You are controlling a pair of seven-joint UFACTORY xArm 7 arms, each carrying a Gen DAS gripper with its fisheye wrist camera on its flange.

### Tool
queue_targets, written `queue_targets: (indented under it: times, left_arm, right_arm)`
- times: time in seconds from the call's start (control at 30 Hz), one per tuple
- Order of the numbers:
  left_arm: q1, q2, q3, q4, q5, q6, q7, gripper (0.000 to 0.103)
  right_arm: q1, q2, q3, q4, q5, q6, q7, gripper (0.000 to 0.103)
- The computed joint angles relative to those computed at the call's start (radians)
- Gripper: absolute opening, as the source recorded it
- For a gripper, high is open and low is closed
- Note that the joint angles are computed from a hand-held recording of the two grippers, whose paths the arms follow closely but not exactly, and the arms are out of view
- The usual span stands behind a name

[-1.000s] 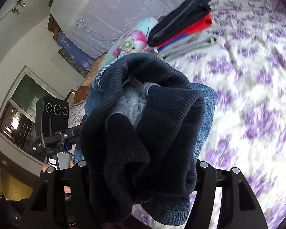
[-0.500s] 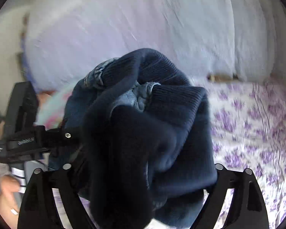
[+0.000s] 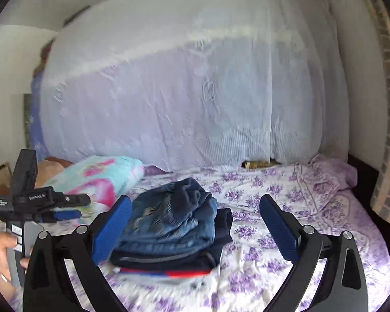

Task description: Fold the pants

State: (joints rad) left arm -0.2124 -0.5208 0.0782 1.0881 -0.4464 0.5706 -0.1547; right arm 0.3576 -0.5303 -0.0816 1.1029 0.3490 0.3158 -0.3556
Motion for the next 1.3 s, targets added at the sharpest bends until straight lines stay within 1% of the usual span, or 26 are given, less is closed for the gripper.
queue_targets:
  times: [0.03, 0.07, 0.1, 0.17, 0.2, 0.23, 0.3, 0.37, 0.4, 0.47, 0.53, 0.57, 0.63, 0.7, 0.77, 0.83, 0.87, 0.93, 1.03, 1.13, 1.3]
  left_arm:
    - [0.041, -0.099, -0.054, -0.049, 0.054, 0.003, -0.046, 0.098]
    - [0.071, -0.175, -0.091, -0.075, 0.102, 0.02, -0.081, 0.098]
    - [0.092, -0.266, -0.127, -0.094, 0.148, 0.056, -0.113, 0.098]
    - [0.116, -0.4, -0.165, -0.113, 0.219, 0.126, -0.157, 0.098]
    - [0.122, -0.47, -0.184, -0.111, 0.244, 0.18, -0.184, 0.098]
    - [0.111, -0.527, -0.19, -0.104, 0.259, 0.229, -0.197, 0.098]
    - [0.094, -0.627, -0.213, -0.075, 0.289, 0.339, -0.215, 0.098]
    - [0.093, -0.718, -0.255, -0.078, 0.31, 0.429, -0.241, 0.098]
    - [0.09, -0.753, -0.277, -0.09, 0.316, 0.475, -0.25, 0.098]
    - [0.079, -0.817, -0.323, -0.137, 0.316, 0.556, -0.274, 0.098]
    - [0.085, -0.909, -0.383, -0.246, 0.327, 0.598, -0.308, 0.098]
    - [0.086, -0.966, -0.412, -0.289, 0.344, 0.625, -0.32, 0.098]
    - [0.086, -1.068, -0.501, -0.382, 0.38, 0.645, -0.332, 0.098]
    - [0.068, -1.15, -0.591, -0.455, 0.397, 0.654, -0.346, 0.098]
    - [0.042, -1.171, -0.641, -0.491, 0.38, 0.681, -0.375, 0.098]
    - [0.003, -1.169, -0.675, -0.514, 0.359, 0.709, -0.396, 0.098]
    - [-0.011, -1.17, -0.693, -0.513, 0.362, 0.731, -0.404, 0.098]
    - [-0.015, -1.174, -0.729, -0.52, 0.392, 0.752, -0.418, 0.098]
    - [-0.021, -1.178, -0.735, -0.53, 0.416, 0.747, -0.454, 0.098]
    - [-0.038, -1.175, -0.72, -0.56, 0.419, 0.729, -0.49, 0.098]
    - [-0.038, -1.148, -0.709, -0.587, 0.46, 0.732, -0.532, 0.098]
  right_arm:
    - [0.001, -0.082, -0.013, -0.036, 0.0, 0.035, -0.013, 0.099]
    - [0.002, -0.161, -0.024, -0.059, -0.002, 0.084, -0.019, 0.099]
    - [-0.002, -0.231, -0.035, -0.07, -0.006, 0.136, -0.02, 0.099]
    - [-0.012, -0.373, -0.067, -0.101, -0.009, 0.241, -0.018, 0.099]
    - [-0.019, -0.438, -0.08, -0.105, -0.01, 0.3, -0.01, 0.099]
    - [-0.02, -0.506, -0.099, -0.113, -0.012, 0.357, -0.012, 0.099]
    - [-0.047, -0.62, -0.114, -0.134, -0.032, 0.431, -0.018, 0.099]
    - [-0.088, -0.733, -0.118, -0.187, -0.062, 0.491, -0.021, 0.099]
    - [-0.106, -0.774, -0.12, -0.207, -0.08, 0.541, -0.02, 0.099]
    - [-0.141, -0.856, -0.124, -0.279, -0.105, 0.635, -0.012, 0.099]
    - [-0.189, -0.966, -0.133, -0.365, -0.112, 0.708, 0.018, 0.099]
    - [-0.212, -1.021, -0.131, -0.435, -0.107, 0.707, 0.033, 0.099]
    - [-0.254, -1.145, -0.119, -0.584, -0.091, 0.682, 0.064, 0.099]
    - [-0.29, -1.248, -0.095, -0.705, -0.078, 0.671, 0.109, 0.099]
    - [-0.305, -1.316, -0.061, -0.78, -0.064, 0.677, 0.164, 0.099]
    - [-0.296, -1.377, -0.021, -0.826, -0.058, 0.7, 0.202, 0.099]
    - [-0.29, -1.407, 0.004, -0.847, -0.062, 0.693, 0.21, 0.099]
    - [-0.287, -1.471, 0.062, -0.888, -0.077, 0.662, 0.231, 0.099]
    - [-0.245, -1.502, 0.11, -0.921, -0.096, 0.621, 0.246, 0.099]
    - [-0.202, -1.465, 0.135, -0.927, -0.12, 0.6, 0.252, 0.099]
    - [-0.172, -1.422, 0.138, -0.942, -0.153, 0.578, 0.282, 0.099]
